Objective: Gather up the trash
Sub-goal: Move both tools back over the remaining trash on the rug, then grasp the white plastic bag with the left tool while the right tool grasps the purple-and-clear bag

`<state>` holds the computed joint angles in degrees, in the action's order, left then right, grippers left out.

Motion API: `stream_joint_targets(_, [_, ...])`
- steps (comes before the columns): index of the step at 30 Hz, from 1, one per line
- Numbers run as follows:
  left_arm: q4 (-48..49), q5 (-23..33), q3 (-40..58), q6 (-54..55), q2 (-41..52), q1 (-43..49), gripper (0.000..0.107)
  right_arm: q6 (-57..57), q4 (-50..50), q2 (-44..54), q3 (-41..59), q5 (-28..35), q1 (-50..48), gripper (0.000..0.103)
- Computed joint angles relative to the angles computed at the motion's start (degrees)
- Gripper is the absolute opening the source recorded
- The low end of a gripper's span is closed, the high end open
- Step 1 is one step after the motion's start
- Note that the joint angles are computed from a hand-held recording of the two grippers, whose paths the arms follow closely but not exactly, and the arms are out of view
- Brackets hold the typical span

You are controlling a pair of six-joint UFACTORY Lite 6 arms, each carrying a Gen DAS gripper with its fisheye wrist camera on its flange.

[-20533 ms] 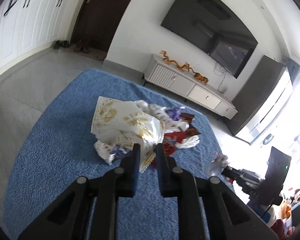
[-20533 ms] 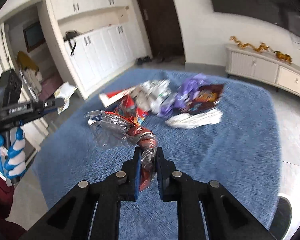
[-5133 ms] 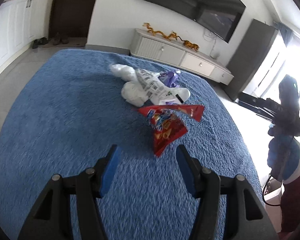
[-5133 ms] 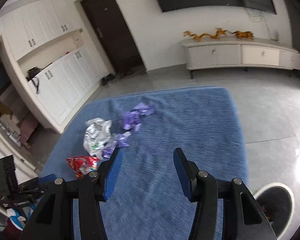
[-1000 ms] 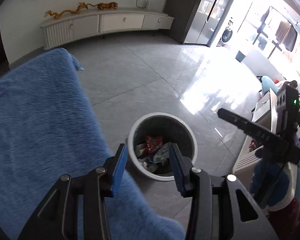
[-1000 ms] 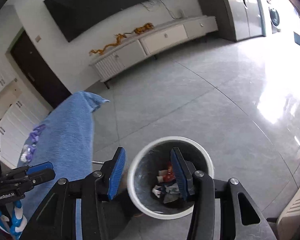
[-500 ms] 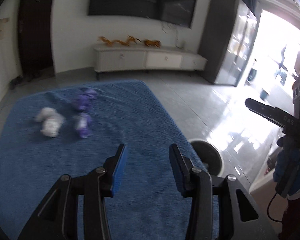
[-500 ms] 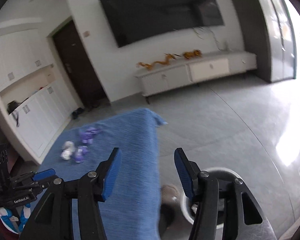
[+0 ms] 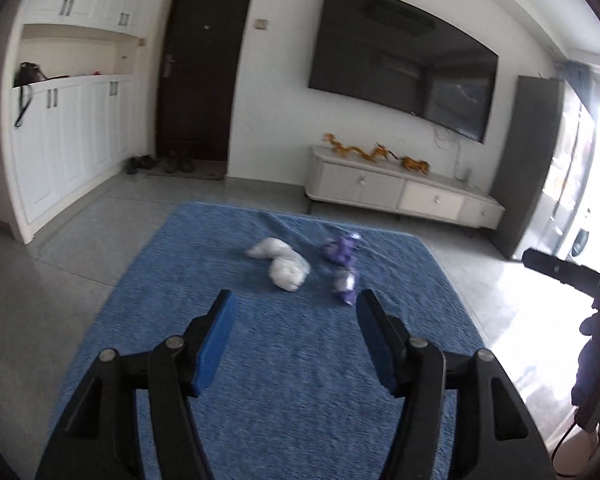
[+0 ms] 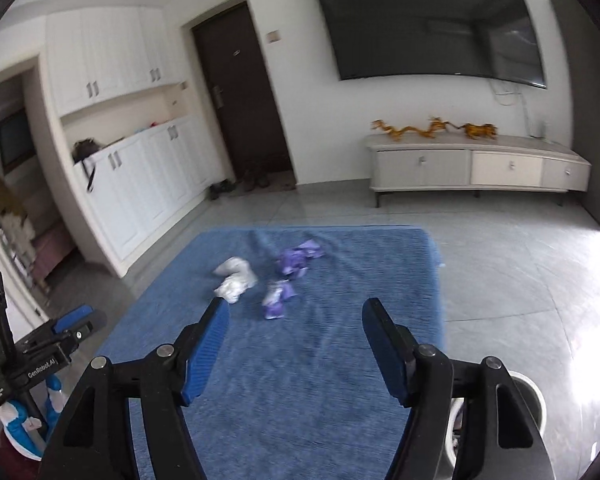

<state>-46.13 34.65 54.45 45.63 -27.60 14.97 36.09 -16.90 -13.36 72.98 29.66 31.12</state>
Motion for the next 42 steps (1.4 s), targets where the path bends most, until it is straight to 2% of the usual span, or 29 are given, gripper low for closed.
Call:
stream_joint_targets(3, [-3.1,-0.6,0.5,3.6,2.1,2.2,0.06,-0.5,0.3,6.4,3.9,-1.1,1.6,0.067])
stream_joint_targets(8, [-1.7,-4.4,2.5,3.6,8.4,-0.3,0.06,-5.2,4.8,14.3,8.3,-2.9,1.5,0.067])
stream_joint_targets(16, [-1.4,-4.5,11.7,5.1,27.2,-3.0,0.06,-22.9,22.8,28.2,14.9,-6.5,-4.1,0.067])
stream_joint_targets(22, [0.1,-2.3,28.9,1.3,46.5,-7.3,0.06,-38.8,39.7,42.5,26.0,-4.9,-8.3,0.06])
stream_joint_targets(30, [12.6,3.0,59.5,-13.0,72.4,-12.8,0.059,-45.4,48.7,60.3,46.2,1.6,-10.7,0.052])
stream_joint_targets(33, [14.9,5.6,68.5,-15.1,79.6,-13.0,0.051,-45.9,50.3,66.0,53.2,4.2,-11.4,0.051])
stream_joint_targets(35, [14.2,7.1,71.4,-14.1,82.2,-13.0,0.034,-45.2,50.2,68.9,57.0,5.5,-11.5,0.049])
stream_joint_targets(38, [13.0,6.5,71.8,-12.5,82.9,-13.1,0.024,-43.5,49.8,73.2,62.3,7.9,-11.6,0.039])
stream_joint_targets(40, [10.8,5.8,67.7,-10.1,80.3,-12.7,0.021,-47.8,55.5,71.8,58.6,7.1,-12.4,0.028])
stream_joint_targets(42, [7.5,4.5,60.1,-5.9,75.4,-12.1,0.02,-51.8,59.6,67.0,50.8,4.6,-12.6,0.026])
